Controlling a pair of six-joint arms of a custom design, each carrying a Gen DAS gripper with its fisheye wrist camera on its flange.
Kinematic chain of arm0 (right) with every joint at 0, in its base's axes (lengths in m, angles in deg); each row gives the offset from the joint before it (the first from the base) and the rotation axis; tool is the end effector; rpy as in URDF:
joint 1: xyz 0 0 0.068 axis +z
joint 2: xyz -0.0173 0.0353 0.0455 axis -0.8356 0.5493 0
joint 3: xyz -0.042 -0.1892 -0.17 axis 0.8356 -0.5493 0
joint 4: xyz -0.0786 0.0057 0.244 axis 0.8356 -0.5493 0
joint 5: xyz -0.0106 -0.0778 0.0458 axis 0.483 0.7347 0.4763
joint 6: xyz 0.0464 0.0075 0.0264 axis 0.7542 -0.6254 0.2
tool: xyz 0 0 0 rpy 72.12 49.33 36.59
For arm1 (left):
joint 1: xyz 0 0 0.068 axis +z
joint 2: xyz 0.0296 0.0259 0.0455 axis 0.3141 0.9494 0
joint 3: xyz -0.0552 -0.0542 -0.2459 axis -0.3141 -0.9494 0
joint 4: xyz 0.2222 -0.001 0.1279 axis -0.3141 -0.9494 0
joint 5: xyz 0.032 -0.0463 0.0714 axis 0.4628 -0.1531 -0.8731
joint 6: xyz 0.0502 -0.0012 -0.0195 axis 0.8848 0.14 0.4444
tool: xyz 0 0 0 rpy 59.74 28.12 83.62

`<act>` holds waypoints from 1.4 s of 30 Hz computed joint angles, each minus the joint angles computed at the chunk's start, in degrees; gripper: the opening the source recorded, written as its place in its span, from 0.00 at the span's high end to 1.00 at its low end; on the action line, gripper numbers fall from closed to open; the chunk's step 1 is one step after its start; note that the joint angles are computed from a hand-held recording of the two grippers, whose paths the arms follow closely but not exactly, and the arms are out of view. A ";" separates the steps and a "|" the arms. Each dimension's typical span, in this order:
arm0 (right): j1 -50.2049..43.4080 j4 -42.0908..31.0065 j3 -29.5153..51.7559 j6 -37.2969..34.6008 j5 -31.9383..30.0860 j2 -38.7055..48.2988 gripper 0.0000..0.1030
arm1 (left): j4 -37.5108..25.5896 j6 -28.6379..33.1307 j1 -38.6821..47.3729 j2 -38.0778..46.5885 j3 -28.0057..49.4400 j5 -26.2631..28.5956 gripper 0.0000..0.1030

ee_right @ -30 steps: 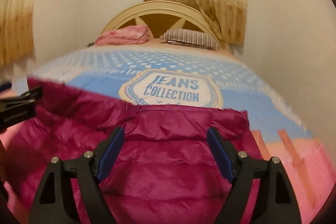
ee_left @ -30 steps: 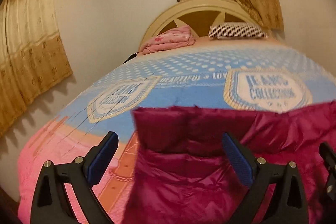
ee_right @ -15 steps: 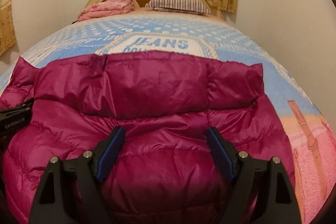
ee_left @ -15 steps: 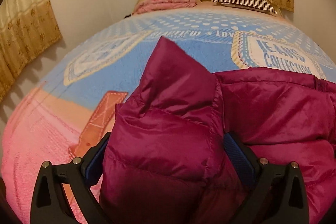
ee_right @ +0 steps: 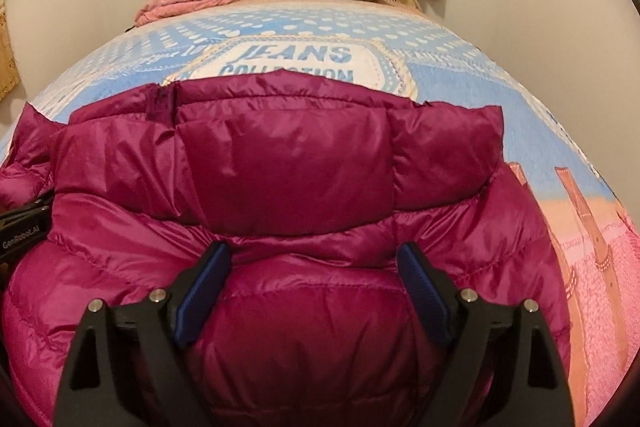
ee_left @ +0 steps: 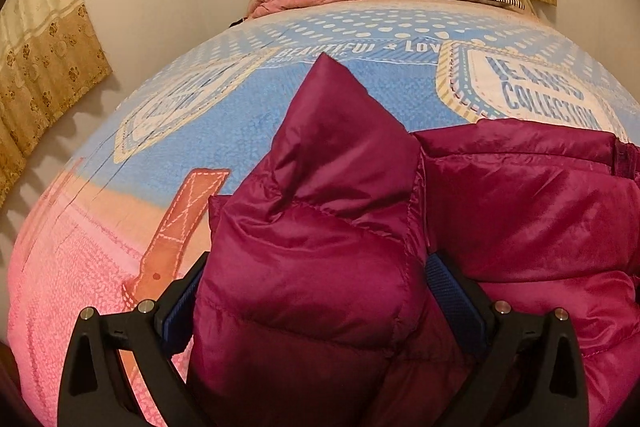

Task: Fold large clothes
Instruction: 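Press the folded jacket flat with both open grippers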

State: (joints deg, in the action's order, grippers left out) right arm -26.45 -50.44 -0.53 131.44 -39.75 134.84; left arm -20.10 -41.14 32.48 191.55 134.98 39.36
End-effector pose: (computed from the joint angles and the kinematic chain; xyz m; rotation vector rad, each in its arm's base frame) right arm 0.2401 0.1150 0.1207 0.6074 2.3418 -0.2954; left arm 0.3903 0.0891 0.1616 0.4462 2.3210 0.0556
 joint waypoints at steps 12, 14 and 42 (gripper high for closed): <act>-1.08 -1.38 1.19 -0.18 -1.38 1.53 0.13 | -0.40 0.23 -0.54 0.58 0.44 -1.05 0.01; -1.19 -1.69 1.50 -0.25 -1.45 1.79 0.13 | -0.38 0.23 -0.56 0.63 0.43 -1.07 0.01; 4.30 -10.46 6.20 6.41 2.25 -1.20 0.11 | -3.39 -0.12 0.91 0.33 1.68 1.72 0.01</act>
State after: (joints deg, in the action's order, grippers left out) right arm -22.15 -60.89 5.67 137.85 -37.51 133.64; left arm -23.49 -41.26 33.39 191.88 136.65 41.08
